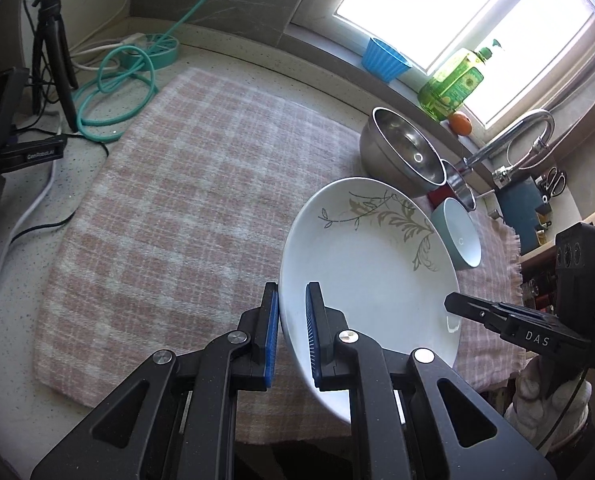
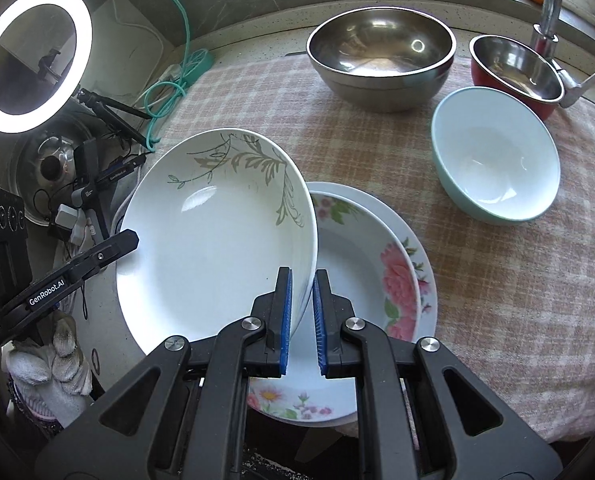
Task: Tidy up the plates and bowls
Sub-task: 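Lower the leaf-pattern plate onto the pink-rose plate stack with the right tool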
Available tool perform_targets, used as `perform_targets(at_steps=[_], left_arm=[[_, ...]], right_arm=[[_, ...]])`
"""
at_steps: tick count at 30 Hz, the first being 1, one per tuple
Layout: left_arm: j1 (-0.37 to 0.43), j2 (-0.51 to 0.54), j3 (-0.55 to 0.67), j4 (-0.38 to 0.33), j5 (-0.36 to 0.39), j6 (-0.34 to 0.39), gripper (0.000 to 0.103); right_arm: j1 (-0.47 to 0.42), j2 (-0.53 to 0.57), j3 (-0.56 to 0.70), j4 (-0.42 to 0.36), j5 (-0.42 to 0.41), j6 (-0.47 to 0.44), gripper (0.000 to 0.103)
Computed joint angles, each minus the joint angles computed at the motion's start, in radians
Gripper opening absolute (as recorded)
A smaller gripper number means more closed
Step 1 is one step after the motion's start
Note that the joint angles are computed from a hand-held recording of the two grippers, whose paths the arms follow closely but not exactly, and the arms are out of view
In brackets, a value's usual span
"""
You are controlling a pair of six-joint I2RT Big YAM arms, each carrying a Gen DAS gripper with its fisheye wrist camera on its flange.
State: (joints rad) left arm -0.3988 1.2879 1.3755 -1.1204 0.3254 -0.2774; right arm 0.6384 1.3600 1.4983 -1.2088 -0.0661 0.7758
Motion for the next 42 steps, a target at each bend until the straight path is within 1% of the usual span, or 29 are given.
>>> perform_targets(at_steps=[9, 20, 42], left_arm=[[-0.065, 0.009, 0.004, -0.010, -0.020, 0.005, 0.011], [-0.114, 0.031, 0.004, -0.031, -0.036, 0.014, 0.011], [-0.140, 0.056, 0.003, -0.046, -0.057, 0.013, 0.011]], right_arm=[[-0.013, -0.069, -0.083, -0.011, 0.003, 0.023, 0.011], [-0.024, -0.131, -0.161, -0.013, -0.005, 0.055, 0.011], [-0.026, -0.120, -0.169, -0.019, -0.007, 0.048, 0.011]])
